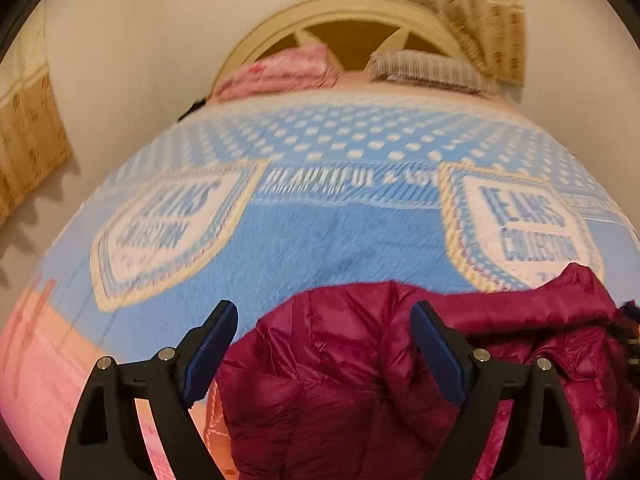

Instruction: Fold large clothes

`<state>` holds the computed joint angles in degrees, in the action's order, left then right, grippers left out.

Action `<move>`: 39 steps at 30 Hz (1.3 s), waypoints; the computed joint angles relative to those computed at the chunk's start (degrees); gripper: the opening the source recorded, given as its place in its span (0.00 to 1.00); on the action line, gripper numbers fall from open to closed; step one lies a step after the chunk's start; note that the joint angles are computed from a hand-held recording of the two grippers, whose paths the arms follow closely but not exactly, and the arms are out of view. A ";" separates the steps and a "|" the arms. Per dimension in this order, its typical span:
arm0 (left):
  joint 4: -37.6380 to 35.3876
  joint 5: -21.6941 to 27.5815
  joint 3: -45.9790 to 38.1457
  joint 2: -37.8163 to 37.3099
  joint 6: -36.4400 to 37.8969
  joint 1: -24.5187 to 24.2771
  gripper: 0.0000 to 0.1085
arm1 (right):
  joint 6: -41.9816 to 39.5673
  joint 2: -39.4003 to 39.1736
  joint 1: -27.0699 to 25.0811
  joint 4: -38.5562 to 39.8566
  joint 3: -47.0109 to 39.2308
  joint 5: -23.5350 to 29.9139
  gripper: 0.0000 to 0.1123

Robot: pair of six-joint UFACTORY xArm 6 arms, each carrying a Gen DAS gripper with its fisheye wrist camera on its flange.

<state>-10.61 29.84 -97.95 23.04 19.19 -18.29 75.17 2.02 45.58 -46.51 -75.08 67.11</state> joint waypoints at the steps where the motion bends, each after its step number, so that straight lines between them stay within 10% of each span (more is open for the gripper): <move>1: -1.08 0.37 0.11 0.14 0.84 0.28 0.81 | 0.99 -1.40 0.60 -0.23 0.27 1.63 0.39; 6: -0.66 -1.15 1.85 -0.54 0.77 0.35 0.81 | 5.91 -4.13 1.62 -3.36 -0.77 6.12 0.46; 15: 4.80 10.52 -24.27 13.44 -10.83 -2.56 0.81 | 6.68 8.77 -7.27 1.55 -16.48 -8.51 0.61; 22: 7.90 5.51 -8.15 7.78 -9.83 -4.83 0.82 | 5.85 15.45 -6.42 2.57 -19.30 -9.15 0.61; 39: 13.62 1.17 -3.29 8.93 -14.56 -5.14 0.90 | 15.15 15.51 -6.27 -4.07 -10.51 -11.86 0.66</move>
